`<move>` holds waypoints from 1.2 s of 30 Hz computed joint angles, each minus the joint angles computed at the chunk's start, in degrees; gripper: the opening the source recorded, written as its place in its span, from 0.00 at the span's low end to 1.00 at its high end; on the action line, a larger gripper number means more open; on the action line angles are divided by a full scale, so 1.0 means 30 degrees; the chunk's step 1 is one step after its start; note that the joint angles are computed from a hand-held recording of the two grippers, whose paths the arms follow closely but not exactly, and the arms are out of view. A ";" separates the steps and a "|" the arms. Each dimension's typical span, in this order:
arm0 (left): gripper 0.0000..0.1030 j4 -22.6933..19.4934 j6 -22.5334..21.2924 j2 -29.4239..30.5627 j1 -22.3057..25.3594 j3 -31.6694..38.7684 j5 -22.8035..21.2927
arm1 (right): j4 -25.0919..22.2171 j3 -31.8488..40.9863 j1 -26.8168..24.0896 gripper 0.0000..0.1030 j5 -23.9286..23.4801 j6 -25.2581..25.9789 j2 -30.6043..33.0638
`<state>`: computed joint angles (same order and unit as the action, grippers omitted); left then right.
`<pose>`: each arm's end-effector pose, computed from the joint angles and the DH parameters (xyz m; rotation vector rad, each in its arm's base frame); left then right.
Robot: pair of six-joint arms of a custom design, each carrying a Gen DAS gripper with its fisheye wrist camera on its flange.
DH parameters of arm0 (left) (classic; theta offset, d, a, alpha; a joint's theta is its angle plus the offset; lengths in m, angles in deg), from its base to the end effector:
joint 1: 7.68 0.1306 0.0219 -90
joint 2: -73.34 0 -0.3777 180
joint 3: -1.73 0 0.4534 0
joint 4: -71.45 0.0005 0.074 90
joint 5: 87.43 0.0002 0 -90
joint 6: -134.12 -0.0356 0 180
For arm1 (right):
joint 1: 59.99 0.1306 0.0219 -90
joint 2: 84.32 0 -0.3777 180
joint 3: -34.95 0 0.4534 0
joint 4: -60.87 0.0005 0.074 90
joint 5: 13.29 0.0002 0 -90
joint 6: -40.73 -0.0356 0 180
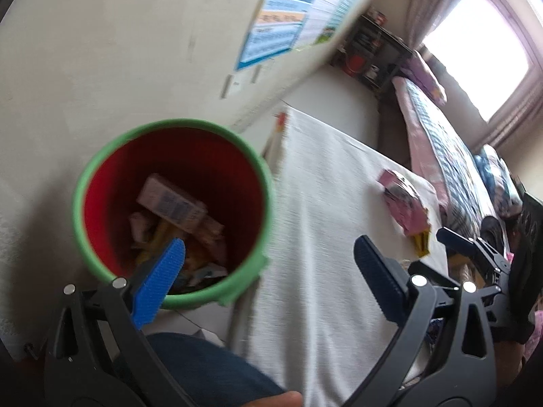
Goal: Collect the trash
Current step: 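Move both tools back over the pink and yellow wrappers on the table, then grasp the pink wrapper with the left tool while the right tool grasps the yellow candy wrapper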
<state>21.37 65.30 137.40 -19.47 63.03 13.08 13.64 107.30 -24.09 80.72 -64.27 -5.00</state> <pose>0.3659 -0.0835 0.3614 -0.1292 2.5292 -0.4647 0.3791 0.2707 0.3578 -0.4316 2.4981 0.2717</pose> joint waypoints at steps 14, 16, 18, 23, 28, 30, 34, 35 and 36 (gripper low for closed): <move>0.95 0.0908 0.1124 0.2646 -0.4413 0.1708 -0.0849 | -0.1144 -0.3144 -0.3939 0.93 0.0440 0.0682 -0.3938; 0.95 0.0953 0.1143 0.3239 -0.4841 0.2148 -0.0940 | -0.1175 -0.3436 -0.4493 0.93 0.0390 0.0774 -0.4232; 0.95 0.0992 0.1182 0.3868 -0.5179 0.2637 -0.0943 | -0.1255 -0.3696 -0.5201 0.93 0.0340 0.0879 -0.4436; 0.95 0.1104 0.1163 0.5217 -0.5933 0.3776 -0.1014 | -0.1207 -0.4296 -0.6663 0.93 -0.0105 0.1298 -0.4771; 0.95 0.1165 0.1123 0.6544 -0.6519 0.4842 -0.1020 | -0.0925 -0.4466 -0.7746 0.91 -0.0544 0.1917 -0.4081; 0.95 0.1183 0.1166 0.7141 -0.6693 0.5292 -0.0946 | -0.0860 -0.4410 -0.7980 0.89 -0.0614 0.2177 -0.3618; 0.95 0.1140 0.1157 0.8267 -0.6966 0.6145 -0.0803 | -0.0595 -0.4291 -0.8359 0.83 -0.0815 0.2687 -0.2672; 0.95 0.1122 0.1153 0.8619 -0.7029 0.6404 -0.0734 | -0.0488 -0.4262 -0.8477 0.80 -0.0962 0.2798 -0.2421; 0.95 0.1101 0.1140 0.8975 -0.7080 0.6673 -0.0671 | -0.0407 -0.4218 -0.8599 0.79 -0.1104 0.2894 -0.2147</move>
<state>24.67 68.73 164.33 -40.71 83.05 11.07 12.42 94.65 -49.88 77.41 -55.59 -11.44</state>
